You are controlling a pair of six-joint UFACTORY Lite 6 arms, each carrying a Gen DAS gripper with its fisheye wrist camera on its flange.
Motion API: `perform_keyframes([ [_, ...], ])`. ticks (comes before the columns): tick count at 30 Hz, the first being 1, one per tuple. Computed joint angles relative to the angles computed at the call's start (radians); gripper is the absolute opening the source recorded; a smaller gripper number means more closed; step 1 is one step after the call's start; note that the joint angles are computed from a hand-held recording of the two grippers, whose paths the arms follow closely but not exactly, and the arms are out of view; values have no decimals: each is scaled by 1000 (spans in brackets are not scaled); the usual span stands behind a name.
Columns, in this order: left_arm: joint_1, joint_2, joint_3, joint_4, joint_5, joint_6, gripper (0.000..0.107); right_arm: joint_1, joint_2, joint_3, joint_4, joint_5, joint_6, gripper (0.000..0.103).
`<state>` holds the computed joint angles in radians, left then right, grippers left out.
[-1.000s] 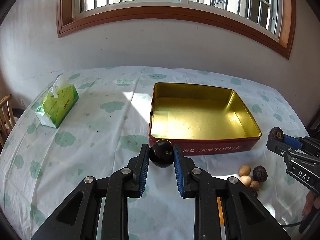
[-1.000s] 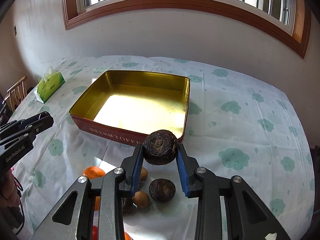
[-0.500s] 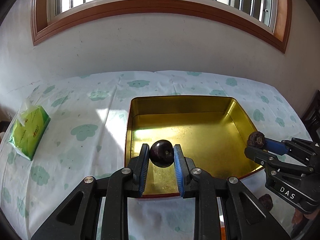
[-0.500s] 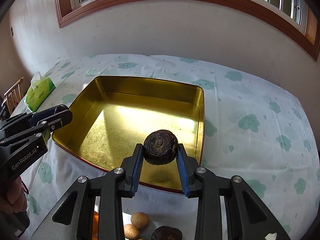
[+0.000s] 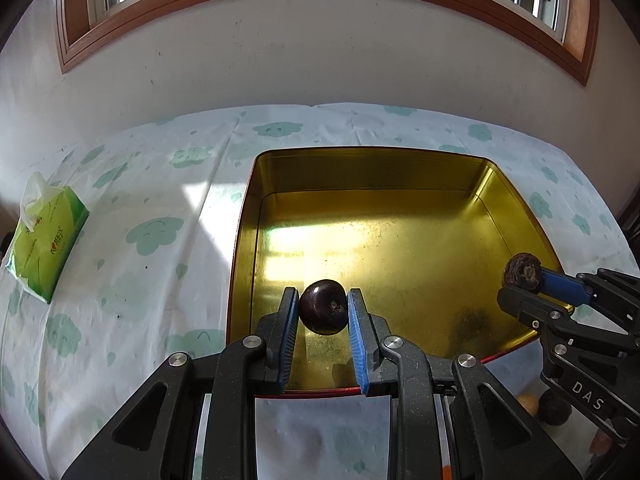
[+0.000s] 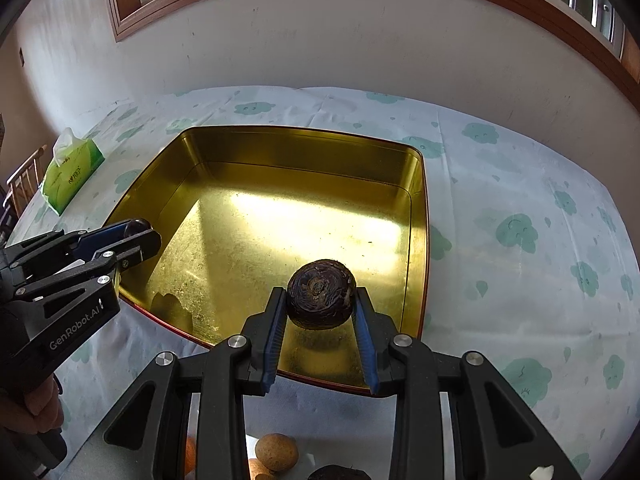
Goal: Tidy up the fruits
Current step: 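Carry the black plum in the left gripper and brown fruit in the right over the red tin, then open left gripper to drop the plum into the tin while right gripper releases the brown fruit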
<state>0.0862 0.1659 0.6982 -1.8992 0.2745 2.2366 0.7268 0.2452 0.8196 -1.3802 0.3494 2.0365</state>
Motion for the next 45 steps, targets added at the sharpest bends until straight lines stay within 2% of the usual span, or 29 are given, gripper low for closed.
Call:
perform_keyframes([
  [19, 10, -32, -54, -1, -18, -37, 25, -4, -16, -40, -13, 22, 11, 30],
  [29, -14, -25, -56, -153, -44, 106, 26, -6, -20, -44, -27, 12, 22, 35],
  [34, -8, -29, -50, -94, -50, 43, 27, 1, -28, -46, -17, 14, 15, 42],
  [36, 0, -39, -53, -12, -46, -40, 27, 17, -37, -47, 3, 29, 2, 45],
  [45, 40, -230, -173, 213, -20, -240, 27, 113, -166, -90, 135, 118, -92, 45],
])
